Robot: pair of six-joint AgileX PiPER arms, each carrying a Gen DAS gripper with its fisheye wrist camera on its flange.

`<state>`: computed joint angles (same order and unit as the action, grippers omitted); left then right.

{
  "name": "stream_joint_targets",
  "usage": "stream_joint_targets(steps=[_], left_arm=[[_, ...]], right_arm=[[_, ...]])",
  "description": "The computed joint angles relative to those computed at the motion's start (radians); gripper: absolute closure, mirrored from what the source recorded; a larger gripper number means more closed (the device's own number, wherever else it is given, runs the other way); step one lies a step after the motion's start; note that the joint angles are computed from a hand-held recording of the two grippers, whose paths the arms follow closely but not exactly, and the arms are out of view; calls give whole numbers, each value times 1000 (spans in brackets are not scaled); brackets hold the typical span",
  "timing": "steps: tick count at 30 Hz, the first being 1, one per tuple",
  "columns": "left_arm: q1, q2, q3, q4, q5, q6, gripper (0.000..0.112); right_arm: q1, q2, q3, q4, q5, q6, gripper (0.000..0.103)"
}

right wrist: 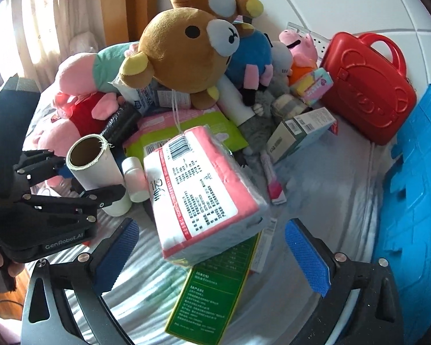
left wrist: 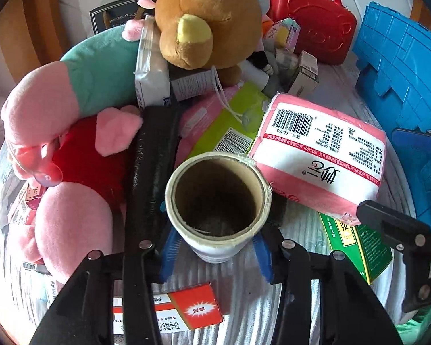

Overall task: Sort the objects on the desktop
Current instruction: 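Lift and carry the paper roll and tissue pack with both tools over the blue crate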

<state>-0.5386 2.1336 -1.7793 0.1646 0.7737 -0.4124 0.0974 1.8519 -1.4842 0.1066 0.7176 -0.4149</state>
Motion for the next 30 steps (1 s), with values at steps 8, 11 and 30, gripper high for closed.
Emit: stream_joint_targets(steps=[8,11,30], left_arm=[[-16,14,-59,67,80,-69,67],[-29,20,-76,89,93,-100,67],[-131,-203,-86,328,45,-243,67]], right_arm=[[-1,78,-29,51,-23,-112,1],[-17,47,8,106,-43,-114,20],[-8,-399,109,-57,-190,292,23]])
